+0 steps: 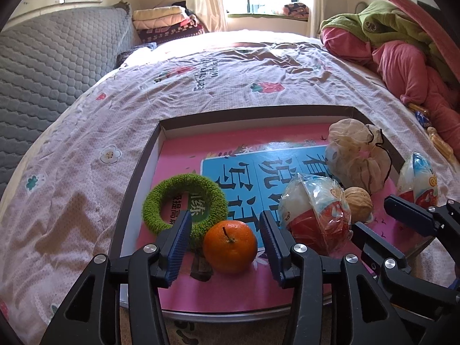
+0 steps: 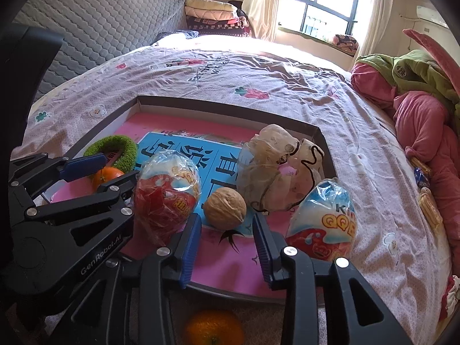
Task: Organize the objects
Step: 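Open both tools and withdraw them from the tray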
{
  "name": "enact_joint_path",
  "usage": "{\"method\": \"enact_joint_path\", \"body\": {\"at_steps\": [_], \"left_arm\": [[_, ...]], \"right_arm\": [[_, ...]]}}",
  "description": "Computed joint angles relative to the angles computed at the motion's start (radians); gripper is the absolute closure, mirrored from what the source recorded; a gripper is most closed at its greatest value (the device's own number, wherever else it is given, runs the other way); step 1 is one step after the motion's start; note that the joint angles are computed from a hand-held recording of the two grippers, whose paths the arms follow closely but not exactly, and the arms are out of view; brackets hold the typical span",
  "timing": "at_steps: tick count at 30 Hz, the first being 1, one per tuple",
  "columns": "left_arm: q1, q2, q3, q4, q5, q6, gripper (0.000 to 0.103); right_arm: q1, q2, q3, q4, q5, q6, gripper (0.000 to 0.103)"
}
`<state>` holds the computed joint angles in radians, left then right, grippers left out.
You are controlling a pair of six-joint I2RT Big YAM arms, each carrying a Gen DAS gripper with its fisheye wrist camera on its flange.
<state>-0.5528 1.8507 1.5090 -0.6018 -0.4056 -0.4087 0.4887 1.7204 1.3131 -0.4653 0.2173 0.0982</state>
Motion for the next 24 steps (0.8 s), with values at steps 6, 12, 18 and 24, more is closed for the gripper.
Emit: {"method": "enact_joint_path", "body": {"at_steps": [6,12,18,24], "left_arm": [[0.001,-0.030,-0.034,0.034,0.018,-0.015,0.047],[-0.001,-0.061,-0.068,0.068,0.015,-0.027,0.045],[0.005,-0.137,-0.145,0.154,-0.001,-0.059,0.038],[0.017,-0.199,-0.204,0.210,-0.007,-0.100,0.035]], "right_arm": [[-0.009,-0.036,-0.035,0.038,0.006,0.020,0.055],[-0.024,-0.071,-0.074,0.087,-0.028,0.050,0.055],[-0.032,-0.110,-0.114,0.160,-0.028,0.067,0.052],[-0.034,-0.147,-0.152,0.226,-0.023,0.081,0.049]]}}
